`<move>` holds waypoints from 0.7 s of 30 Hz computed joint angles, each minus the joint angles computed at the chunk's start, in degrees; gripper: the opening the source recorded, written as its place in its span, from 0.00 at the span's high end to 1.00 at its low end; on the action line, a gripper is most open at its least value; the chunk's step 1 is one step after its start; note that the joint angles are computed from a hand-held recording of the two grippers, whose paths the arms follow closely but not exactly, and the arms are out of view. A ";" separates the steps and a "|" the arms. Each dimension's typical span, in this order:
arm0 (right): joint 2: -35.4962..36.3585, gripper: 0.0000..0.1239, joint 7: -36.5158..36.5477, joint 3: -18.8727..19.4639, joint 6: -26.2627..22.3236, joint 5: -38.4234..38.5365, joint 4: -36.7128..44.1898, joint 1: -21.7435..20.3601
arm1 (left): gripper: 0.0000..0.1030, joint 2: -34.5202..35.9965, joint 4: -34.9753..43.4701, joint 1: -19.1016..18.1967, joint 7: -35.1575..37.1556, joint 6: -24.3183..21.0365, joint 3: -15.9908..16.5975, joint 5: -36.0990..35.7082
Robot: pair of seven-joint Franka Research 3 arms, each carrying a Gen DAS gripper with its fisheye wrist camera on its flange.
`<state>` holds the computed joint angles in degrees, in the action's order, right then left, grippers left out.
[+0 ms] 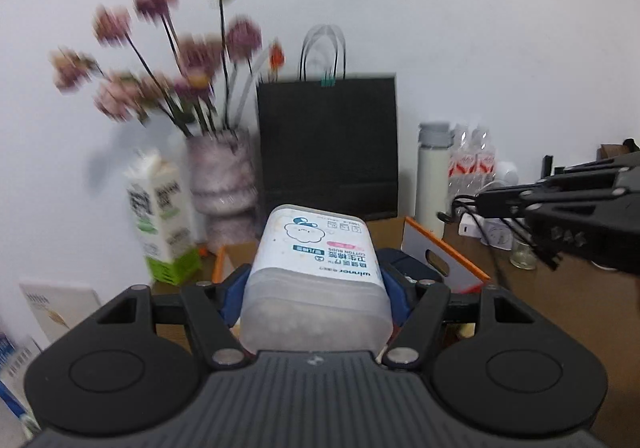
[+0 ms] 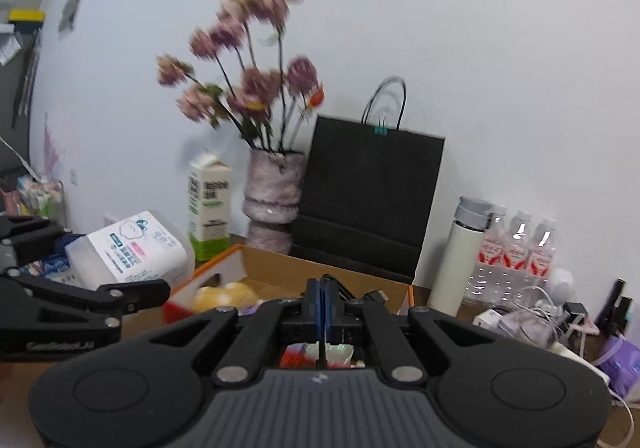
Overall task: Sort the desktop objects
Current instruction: 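Lower the wipes box into the box and open the left gripper while the right gripper releases the cable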
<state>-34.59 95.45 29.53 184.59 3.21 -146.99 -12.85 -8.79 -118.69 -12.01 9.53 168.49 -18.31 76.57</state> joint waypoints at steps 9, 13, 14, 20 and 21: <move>35.01 0.99 11.08 11.48 -14.67 -17.93 30.65 -14.38 | 0.33 31.72 32.83 -4.56 34.71 -16.07 2.50 -39.18; 47.03 0.98 15.10 7.12 -21.66 -23.12 41.21 -8.20 | 0.33 40.91 45.40 -7.69 35.74 -24.12 5.46 -44.58; 48.38 0.98 16.19 5.45 -23.35 -24.44 42.82 -6.29 | 0.33 42.25 47.25 -8.30 36.06 -25.11 6.21 -45.48; 55.29 0.84 13.27 4.06 -31.69 -13.27 50.80 -4.30 | 0.22 47.55 57.36 -12.04 38.30 -34.18 10.76 -49.19; 55.21 0.79 14.29 2.98 -31.79 -12.40 50.80 -3.68 | 0.18 47.42 57.34 -12.24 37.43 -34.62 11.40 -49.54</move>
<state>20.62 109.74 32.51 152.80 -9.19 -96.19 -16.53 38.64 -61.35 -24.25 46.97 133.87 -6.90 27.03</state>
